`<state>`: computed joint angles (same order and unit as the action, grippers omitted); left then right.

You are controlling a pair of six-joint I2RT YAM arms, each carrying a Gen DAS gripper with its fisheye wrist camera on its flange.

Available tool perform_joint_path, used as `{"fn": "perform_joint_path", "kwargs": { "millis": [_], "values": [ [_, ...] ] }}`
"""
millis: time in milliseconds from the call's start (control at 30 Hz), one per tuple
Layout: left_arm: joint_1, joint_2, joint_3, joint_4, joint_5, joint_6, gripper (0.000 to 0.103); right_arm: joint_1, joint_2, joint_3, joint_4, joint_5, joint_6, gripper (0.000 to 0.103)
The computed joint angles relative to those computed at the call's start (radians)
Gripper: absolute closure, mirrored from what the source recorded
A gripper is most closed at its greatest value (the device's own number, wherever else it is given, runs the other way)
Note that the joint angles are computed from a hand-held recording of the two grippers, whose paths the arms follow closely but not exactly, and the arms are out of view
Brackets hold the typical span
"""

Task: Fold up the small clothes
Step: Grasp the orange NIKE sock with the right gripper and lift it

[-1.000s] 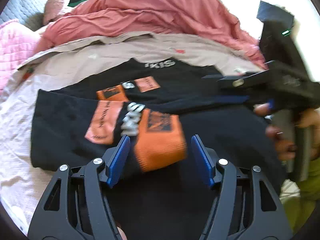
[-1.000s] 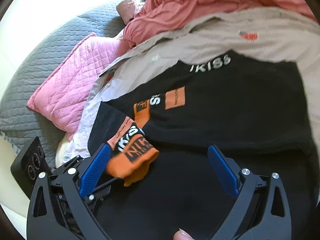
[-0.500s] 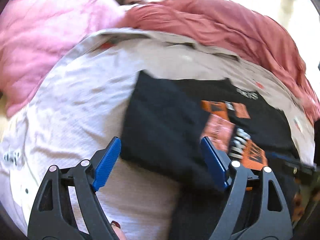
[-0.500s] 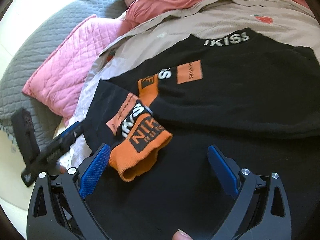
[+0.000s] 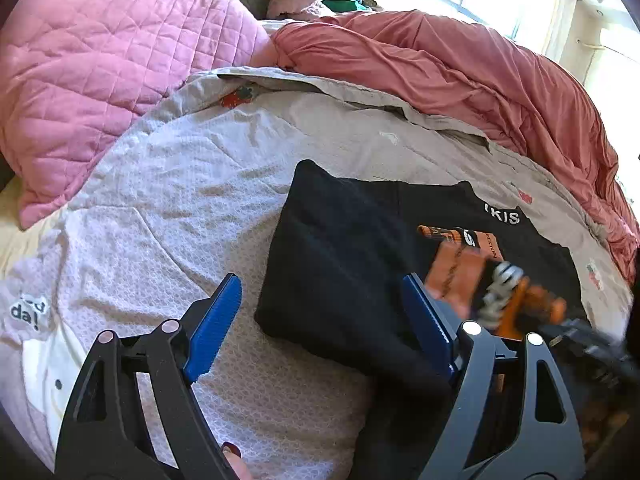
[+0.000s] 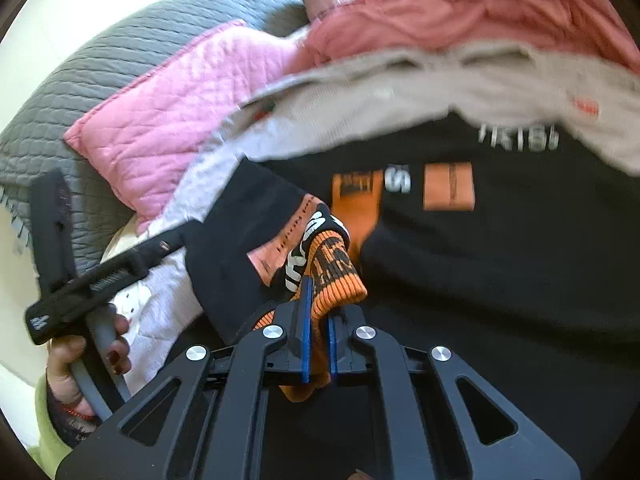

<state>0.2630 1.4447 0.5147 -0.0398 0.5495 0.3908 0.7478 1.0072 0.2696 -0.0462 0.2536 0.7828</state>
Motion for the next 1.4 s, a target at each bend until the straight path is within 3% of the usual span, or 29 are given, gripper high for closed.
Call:
{"fn": "perform_joint_path", "kwargs": {
  "millis": [100,267,400,467,633,733,833,1000,1067,1167,1400],
  "values": [
    [-0.009,-0.012,-0.006,0.009,-0.013,-0.004,0.029,-0.015,-0.128,0.042,-0.152,0.052,-0.083,0.098],
    [-0.023,-0.041,-0.024,0.014,-0.014,-0.007,0.029,-0.185,-0.332,0.082,-0.366,0.023,-0.228,0.098],
    [-0.05,-0.051,-0.052,0.038,-0.056,-0.004,0.029,-0.441,-0.476,0.095,-0.515,-0.08,-0.391,0.098],
    [-0.064,-0.062,-0.061,0.037,-0.068,-0.009,0.029,-0.621,-0.51,0.091,-0.555,-0.187,-0.491,0.098],
    [-0.149,-0.136,-0.048,-0.037,-0.095,-0.093,0.029,-0.886,-0.506,0.051,-0.57,-0.334,-0.65,0.098],
    [-0.306,-0.214,-0.036,-0.06,-0.218,-0.167,0.029,-0.976,-0.501,0.019,-0.552,-0.386,-0.696,0.098],
    [-0.462,-0.173,0.034,-0.093,-0.322,-0.271,0.029,-1.025,-0.505,0.001,-0.55,-0.412,-0.716,0.098],
    [-0.624,-0.026,0.068,0.045,-0.471,-0.383,0.029,-1.114,-0.483,-0.009,-0.538,-0.435,-0.788,0.098],
    [-0.635,0.057,0.062,0.109,-0.468,-0.409,0.029,-1.138,-0.448,-0.019,-0.509,-0.423,-0.814,0.098],
    [-0.641,0.166,0.025,0.22,-0.466,-0.362,0.029,-1.152,-0.383,-0.041,-0.444,-0.402,-0.831,0.098],
    [-0.598,0.23,0.038,0.223,-0.403,-0.328,0.028,-1.12,-0.163,-0.128,-0.207,-0.295,-0.813,0.095]
  ]
}}
